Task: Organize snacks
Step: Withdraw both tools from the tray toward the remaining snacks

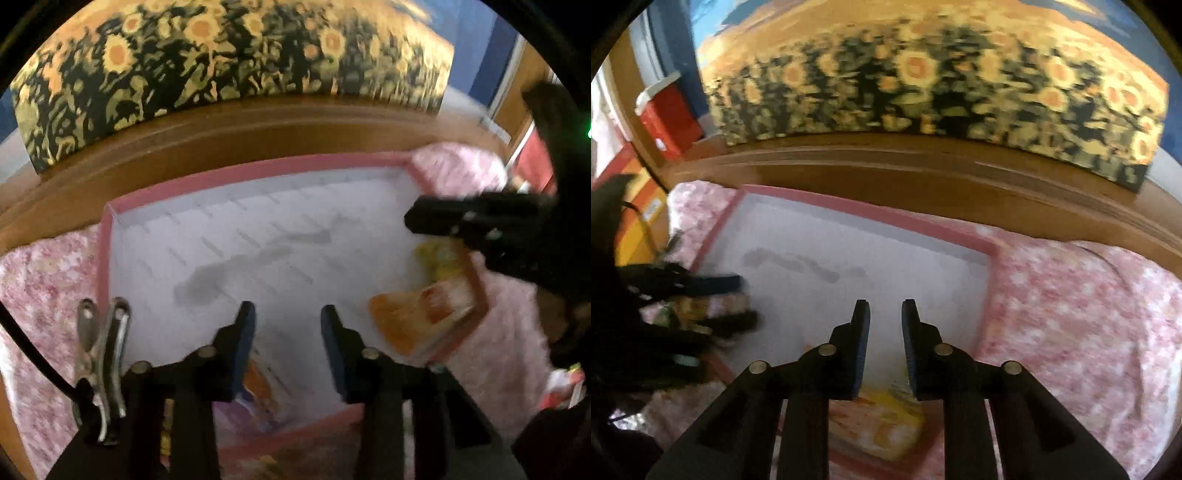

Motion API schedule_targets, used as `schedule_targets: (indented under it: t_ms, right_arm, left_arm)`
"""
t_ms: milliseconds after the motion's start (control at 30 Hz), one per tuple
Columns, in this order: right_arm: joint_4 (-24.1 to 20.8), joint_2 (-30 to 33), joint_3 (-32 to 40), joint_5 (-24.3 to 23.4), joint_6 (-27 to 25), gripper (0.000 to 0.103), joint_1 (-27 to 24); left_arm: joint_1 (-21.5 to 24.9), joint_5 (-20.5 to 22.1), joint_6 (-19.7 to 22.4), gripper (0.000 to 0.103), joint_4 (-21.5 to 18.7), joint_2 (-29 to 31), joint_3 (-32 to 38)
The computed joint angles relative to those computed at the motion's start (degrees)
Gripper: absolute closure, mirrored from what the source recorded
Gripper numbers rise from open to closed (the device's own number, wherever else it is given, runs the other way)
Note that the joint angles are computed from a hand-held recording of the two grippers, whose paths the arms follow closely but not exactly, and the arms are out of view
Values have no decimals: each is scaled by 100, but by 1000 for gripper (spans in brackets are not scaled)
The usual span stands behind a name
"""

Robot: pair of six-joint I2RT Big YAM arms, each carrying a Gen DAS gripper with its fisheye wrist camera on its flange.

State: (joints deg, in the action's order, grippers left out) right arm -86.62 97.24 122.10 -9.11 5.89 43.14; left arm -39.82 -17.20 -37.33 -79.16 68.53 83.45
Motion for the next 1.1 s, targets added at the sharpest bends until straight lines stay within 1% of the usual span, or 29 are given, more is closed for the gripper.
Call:
schedule_targets:
  t_ms: [67, 167, 233, 300, 367, 467, 533, 567, 600, 633, 667, 700, 733, 767, 800, 833, 867, 900, 933, 1000, 1033, 1100]
  right_arm:
    - [-49, 42, 36, -13, -57, 84, 104]
    - [-142, 62, -23, -121, -138, 84, 198]
    - [-126, 19, -138, -178, -161, 84, 197]
    - [-156, 62, -95, -235, -135, 84, 195]
    - [-71, 2, -242, -270, -157, 84, 150]
    - [69, -32, -380, -267, -137, 84, 119]
    - [71, -53, -380, -313, -77, 84, 71]
    - [86, -67, -383, -381, -7, 84, 45]
    - [98, -83, -386, -460, 32, 84, 22]
    - [96, -95, -376, -578, 54, 84, -10]
    - [89, -94, -348, -859, 87, 84, -35]
    - [78, -82, -326, -1034, 122, 84, -34]
    - [41, -54, -292, -1361, 178, 84, -34]
    - [-14, 0, -244, -1700, 234, 84, -1]
    - [-107, 76, -182, -2006, 247, 85, 62]
    - [-201, 152, -120, -2172, 226, 86, 154]
    - [-272, 210, -70, -2232, 198, 89, 216]
    - [-468, 326, 56, -2231, 99, 90, 334]
    - [-615, 428, 155, -2141, 23, 90, 443]
    - [-908, 576, 295, -1869, -138, 90, 646]
    - [-905, 587, 288, -1823, -121, 91, 692]
    - [-864, 613, 330, -1756, -7, 92, 739]
  left_arm:
    - [-162, -306, 139, 68, -158, 22, 20]
    - [-347, -544, 343, 68, -295, 47, 25]
    - [-601, -929, 555, 68, -477, 170, 72]
    - [-844, -1309, 764, 68, -655, 219, 46]
    - [-991, -1549, 922, 69, -802, 241, 32]
    - [-1025, -1836, 1099, 67, -1052, 288, 85]
    - [-973, -1874, 1055, 67, -1085, 241, 105]
    - [-929, -1779, 968, 67, -1058, 115, 74]
    - [-843, -1637, 815, 64, -981, 11, 69]
    - [-758, -1479, 523, 61, -899, -149, 38]
    - [-646, -1291, 140, 53, -766, -347, -11]
    - [-552, -1149, -309, 49, -604, -590, -99]
    - [-519, -1087, -653, 48, -482, -794, -196]
    - [-466, -1002, -1127, 48, -272, -1113, -351]
    - [-479, -996, -1433, 48, -100, -1132, -375]
    - [-473, -990, -1799, 48, -41, -1368, -498]
    - [-481, -1005, -1993, 48, -72, -1493, -547]
    - [-510, -1049, -2171, 48, -170, -1591, -584]
    - [-559, -1126, -2323, 48, -354, -1658, -600]
    - [-502, -1203, -2463, 48, -725, -1733, -605]
    - [-437, -1173, -2472, 48, -665, -1720, -667]
    - [-524, -1218, -2763, 48, -806, -1897, -797]
